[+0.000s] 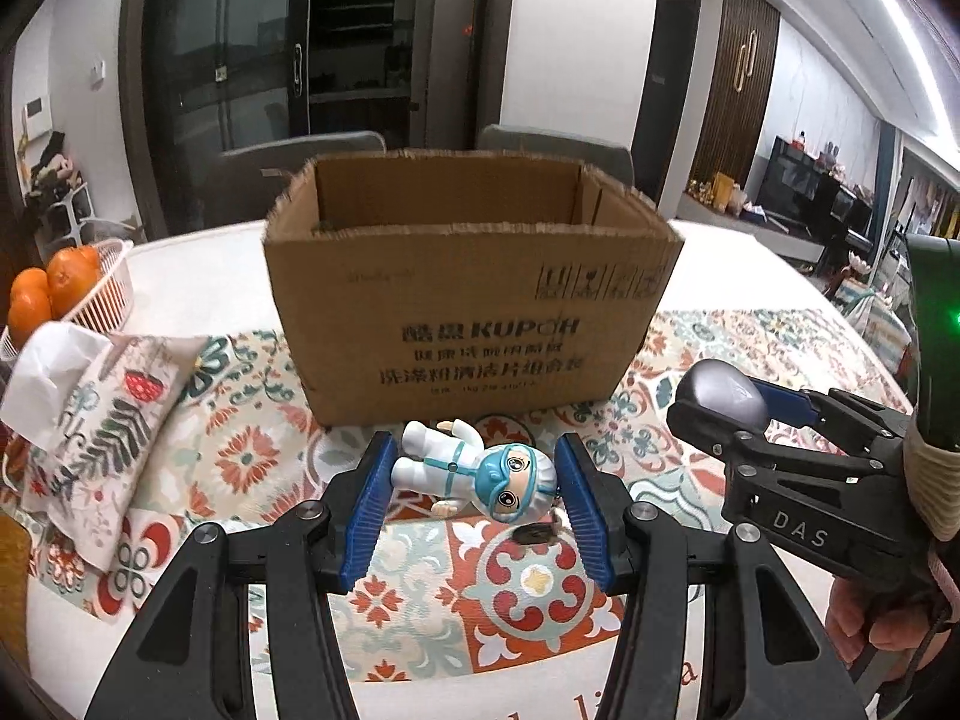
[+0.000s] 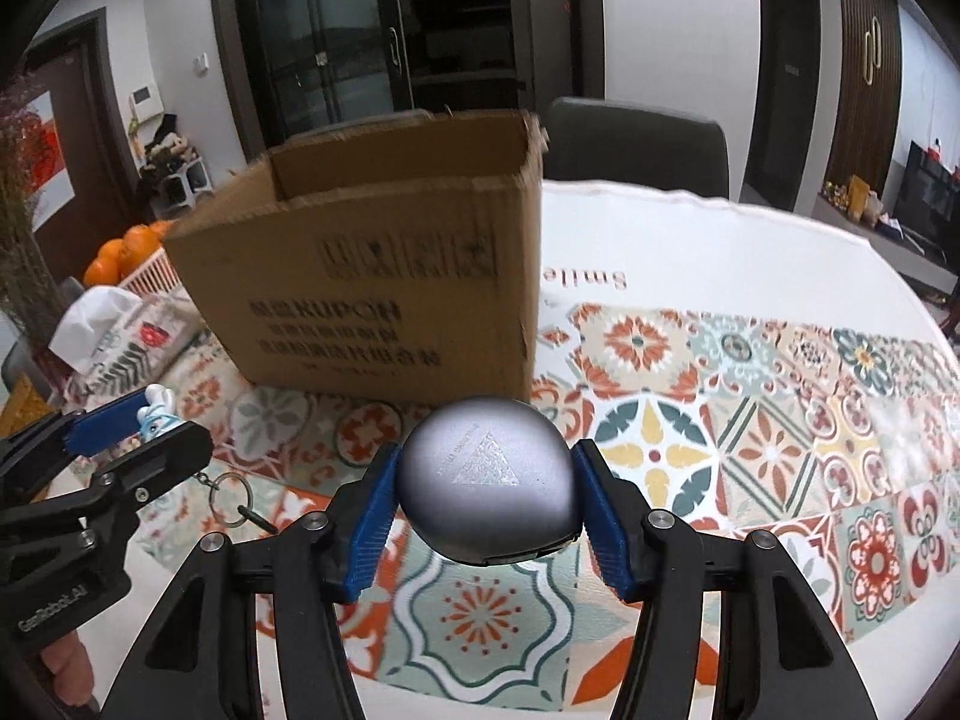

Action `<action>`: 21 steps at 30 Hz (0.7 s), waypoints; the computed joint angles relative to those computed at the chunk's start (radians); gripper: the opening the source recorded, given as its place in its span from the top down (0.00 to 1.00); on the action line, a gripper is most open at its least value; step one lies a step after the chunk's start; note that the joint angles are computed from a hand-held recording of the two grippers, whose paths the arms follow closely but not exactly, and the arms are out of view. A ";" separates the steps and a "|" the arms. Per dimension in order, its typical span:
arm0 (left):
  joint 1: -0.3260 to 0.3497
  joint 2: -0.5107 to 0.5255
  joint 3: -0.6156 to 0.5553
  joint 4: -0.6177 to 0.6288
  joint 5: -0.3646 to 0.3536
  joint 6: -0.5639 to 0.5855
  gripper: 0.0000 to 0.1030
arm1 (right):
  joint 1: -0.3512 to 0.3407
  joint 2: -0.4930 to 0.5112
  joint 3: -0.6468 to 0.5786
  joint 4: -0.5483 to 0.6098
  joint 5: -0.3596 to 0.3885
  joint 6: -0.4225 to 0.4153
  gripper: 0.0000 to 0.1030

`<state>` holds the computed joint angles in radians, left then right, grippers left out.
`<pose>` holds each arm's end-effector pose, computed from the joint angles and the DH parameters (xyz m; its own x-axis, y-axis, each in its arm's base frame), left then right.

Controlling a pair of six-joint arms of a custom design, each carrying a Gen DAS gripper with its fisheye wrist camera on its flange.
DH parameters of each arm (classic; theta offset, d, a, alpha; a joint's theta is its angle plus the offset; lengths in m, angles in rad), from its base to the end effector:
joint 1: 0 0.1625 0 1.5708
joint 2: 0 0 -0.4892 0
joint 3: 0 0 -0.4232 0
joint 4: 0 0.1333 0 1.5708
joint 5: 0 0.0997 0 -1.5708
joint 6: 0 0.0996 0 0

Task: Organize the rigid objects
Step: 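Carry the figurine keychain and grey speaker over the box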

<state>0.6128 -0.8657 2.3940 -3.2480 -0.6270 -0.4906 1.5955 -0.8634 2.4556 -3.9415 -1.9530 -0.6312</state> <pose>-0.2388 -0.4294 0.0692 -0.7655 0.0944 -0.6365 0.5083 0.6953 -0.5082 0.1071 -0.4422 0.1154 -0.7437 -0.2271 0.6288 -0.5654 0.7156 -0.4102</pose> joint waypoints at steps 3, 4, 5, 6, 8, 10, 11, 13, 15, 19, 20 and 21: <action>-0.013 -0.023 0.006 -0.009 0.010 0.017 0.48 | 0.028 -0.021 0.008 -0.003 -0.002 0.003 0.44; -0.017 -0.032 0.007 -0.011 0.014 0.025 0.48 | 0.036 -0.023 0.009 -0.009 -0.001 0.002 0.44; -0.020 -0.038 0.008 -0.014 0.017 0.032 0.48 | 0.048 -0.026 0.008 -0.011 -0.002 0.003 0.44; -0.024 -0.043 0.009 -0.017 0.022 0.038 0.48 | 0.056 -0.032 0.007 -0.009 -0.002 0.007 0.44; -0.029 -0.053 0.005 -0.028 0.030 0.057 0.48 | 0.068 -0.041 0.009 -0.012 0.006 0.006 0.44; -0.034 -0.061 0.001 -0.034 0.042 0.073 0.48 | 0.086 -0.052 0.006 -0.009 0.004 0.007 0.44; -0.036 -0.068 -0.001 -0.039 0.047 0.085 0.48 | 0.095 -0.057 0.004 -0.005 0.006 0.009 0.44; -0.040 -0.075 -0.006 -0.045 0.059 0.102 0.48 | 0.107 -0.066 -0.001 0.001 0.009 0.012 0.44; -0.045 -0.080 -0.012 -0.061 0.070 0.129 0.48 | 0.124 -0.073 -0.013 0.011 0.007 0.018 0.44; -0.044 -0.090 -0.032 -0.083 0.086 0.186 0.48 | 0.144 -0.077 -0.032 0.021 0.013 0.026 0.44; -0.043 -0.091 -0.039 -0.089 0.091 0.199 0.48 | 0.151 -0.078 -0.038 0.022 0.014 0.026 0.44; -0.043 -0.093 -0.044 -0.097 0.093 0.212 0.48 | 0.158 -0.076 -0.042 0.020 0.013 0.026 0.44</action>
<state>0.5702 -0.9591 2.3496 -3.3448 -0.5345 -0.2783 1.7532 -0.9394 2.4138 -3.9217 -1.9403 -0.6057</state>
